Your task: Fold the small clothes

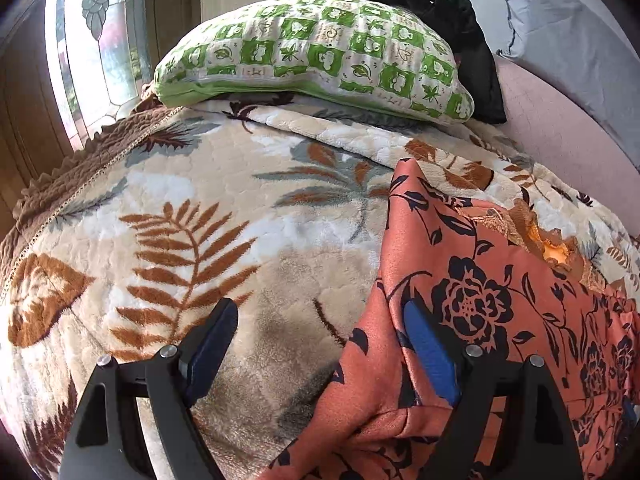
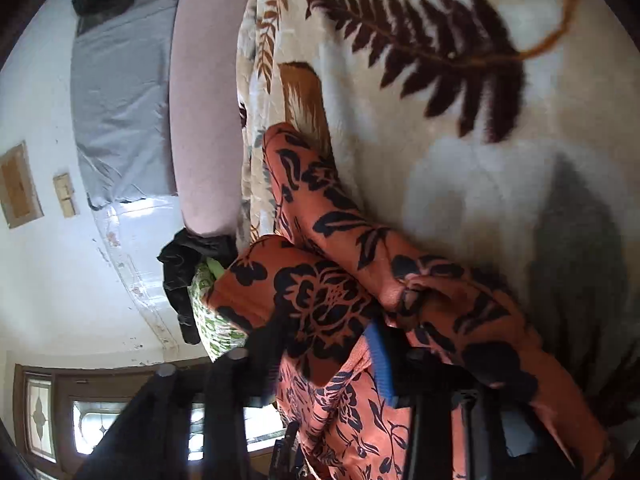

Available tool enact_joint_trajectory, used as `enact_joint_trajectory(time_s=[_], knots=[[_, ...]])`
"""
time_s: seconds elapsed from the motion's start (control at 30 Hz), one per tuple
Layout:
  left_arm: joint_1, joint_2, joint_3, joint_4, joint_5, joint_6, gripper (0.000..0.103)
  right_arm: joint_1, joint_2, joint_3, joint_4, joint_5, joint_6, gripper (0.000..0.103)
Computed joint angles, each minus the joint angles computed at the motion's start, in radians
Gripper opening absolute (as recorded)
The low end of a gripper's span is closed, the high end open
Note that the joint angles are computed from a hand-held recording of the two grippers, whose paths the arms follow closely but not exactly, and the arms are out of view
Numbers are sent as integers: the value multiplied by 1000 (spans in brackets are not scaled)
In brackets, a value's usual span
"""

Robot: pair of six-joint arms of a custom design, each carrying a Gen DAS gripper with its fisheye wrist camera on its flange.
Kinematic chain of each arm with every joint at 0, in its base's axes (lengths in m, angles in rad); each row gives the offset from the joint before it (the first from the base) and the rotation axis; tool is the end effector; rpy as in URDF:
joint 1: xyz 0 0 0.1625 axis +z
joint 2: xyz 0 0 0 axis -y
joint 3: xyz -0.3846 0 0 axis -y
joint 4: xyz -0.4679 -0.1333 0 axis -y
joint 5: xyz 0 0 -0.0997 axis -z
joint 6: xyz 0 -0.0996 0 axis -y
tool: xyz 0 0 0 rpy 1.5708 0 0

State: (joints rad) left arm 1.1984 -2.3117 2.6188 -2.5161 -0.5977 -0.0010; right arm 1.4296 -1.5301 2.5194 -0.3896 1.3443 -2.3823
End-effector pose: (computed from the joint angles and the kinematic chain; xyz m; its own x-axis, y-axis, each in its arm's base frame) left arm 0.0917 -0.3578 0.3192 -0.7036 -0.2547 -0.6633 0.2915 0.7479 -0.5964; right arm 0.1124 -0.3155 0.0187 -0.6640 0.3510 -0.6602 0.7397 0.4372 -0.5115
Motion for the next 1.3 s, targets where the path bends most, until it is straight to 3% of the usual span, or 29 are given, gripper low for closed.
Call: enact_joint_trajectory(time_s=[0.03,0.1,0.13,0.23,0.3,0.37,0.5,0.53,0.57,0.6,0.67,0.8,0.9,1.0,1.1,1.17,1.3], knots=[[4,10,-3,2,7,-3,85,-59,-54,56,-54,-98,1,72],[19,27,-13,9,10,-20,87,-128,-172,138,-101,-187,35,76],[24,31,-17,9,9,-26,87,-129,-234,159,-75,-168,35,76],[14,31,-9,-22,32,-18,87,-20,-320,128,54,-35,-77,77],[8,32,-6,-24,46,-18,87,115,-267,57,96,104,-158,76],[0,27,1,-43,63,-12,87,239,-144,-46,137,241,-221,75],[-2,36,1,-74,102,4,87,295,80,-211,189,395,-268,63],[7,42,-5,-65,100,-3,87,291,150,-268,233,453,-282,53],[17,45,-14,-37,90,-22,86,273,219,-320,286,501,-269,31],[25,45,-22,-15,77,-38,86,245,247,-330,308,507,-251,21],[18,21,-16,-21,59,-27,86,235,216,-302,290,485,-245,19],[-31,-68,6,-26,-30,22,86,330,201,-306,303,492,-295,23],[-56,-116,20,24,-144,81,86,404,276,-361,321,469,-338,23],[-82,-99,34,76,-117,106,86,448,412,-451,372,449,-355,23],[-23,25,-21,242,-83,22,87,474,556,-535,421,546,-366,23],[20,29,-43,233,-154,-10,89,487,543,-515,392,559,-388,22],[42,-27,-68,283,-194,-56,89,517,446,-461,438,553,-357,23]])
